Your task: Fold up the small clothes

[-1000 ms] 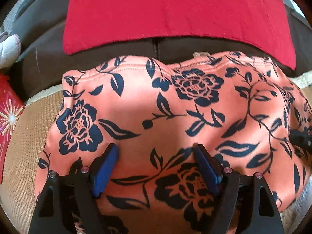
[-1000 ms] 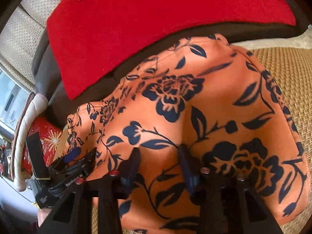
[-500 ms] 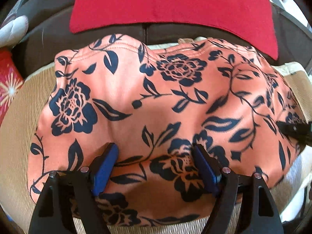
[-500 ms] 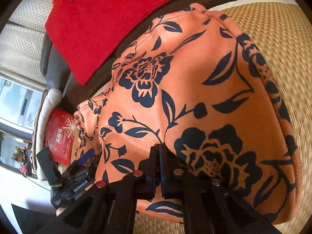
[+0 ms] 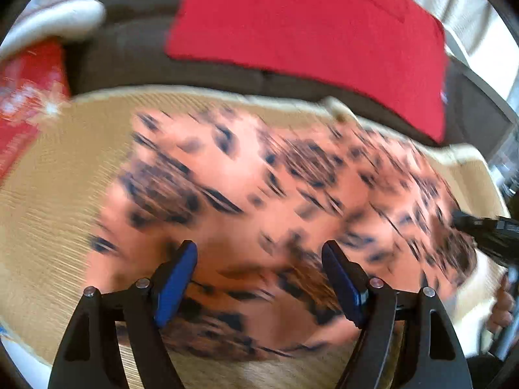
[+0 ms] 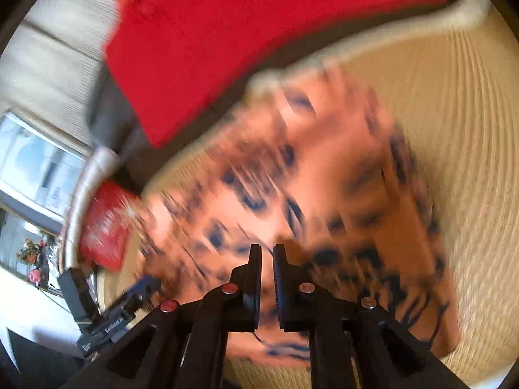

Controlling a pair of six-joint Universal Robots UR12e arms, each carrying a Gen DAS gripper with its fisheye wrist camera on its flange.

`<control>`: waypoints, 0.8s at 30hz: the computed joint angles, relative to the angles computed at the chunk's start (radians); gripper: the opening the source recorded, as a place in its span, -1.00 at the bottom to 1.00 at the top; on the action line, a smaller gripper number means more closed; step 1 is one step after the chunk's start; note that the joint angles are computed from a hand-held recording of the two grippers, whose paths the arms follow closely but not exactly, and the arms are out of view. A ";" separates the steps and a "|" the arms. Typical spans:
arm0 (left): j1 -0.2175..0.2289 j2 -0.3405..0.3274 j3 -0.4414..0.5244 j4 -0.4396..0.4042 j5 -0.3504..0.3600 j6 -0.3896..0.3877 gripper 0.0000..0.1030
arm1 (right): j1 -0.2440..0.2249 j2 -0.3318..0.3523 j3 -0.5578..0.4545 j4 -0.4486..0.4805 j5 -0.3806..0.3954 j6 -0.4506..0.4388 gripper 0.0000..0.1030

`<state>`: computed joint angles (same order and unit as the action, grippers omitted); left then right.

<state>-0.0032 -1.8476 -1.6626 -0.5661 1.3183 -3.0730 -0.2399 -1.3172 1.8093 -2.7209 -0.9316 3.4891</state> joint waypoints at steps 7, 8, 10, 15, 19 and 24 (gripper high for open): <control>0.001 -0.057 0.037 -0.015 0.211 -0.024 0.62 | 0.046 0.083 -0.095 0.087 -0.097 0.038 -0.80; -0.001 -0.055 0.043 -0.032 0.214 -0.009 0.62 | 0.044 0.090 -0.102 0.100 -0.086 0.047 -0.80; 0.006 -0.042 0.027 -0.006 0.191 -0.004 0.61 | 0.039 0.084 -0.093 0.068 -0.073 0.084 -0.78; 0.038 0.029 -0.052 0.050 0.158 -0.051 0.61 | 0.036 0.036 -0.041 -0.027 -0.066 0.095 0.06; 0.075 0.103 -0.127 0.061 0.048 -0.123 0.61 | 0.055 0.006 0.006 -0.195 -0.051 0.055 0.60; 0.103 0.144 -0.177 0.007 -0.083 -0.179 0.62 | 0.115 0.014 -0.019 -0.171 -0.039 0.020 0.57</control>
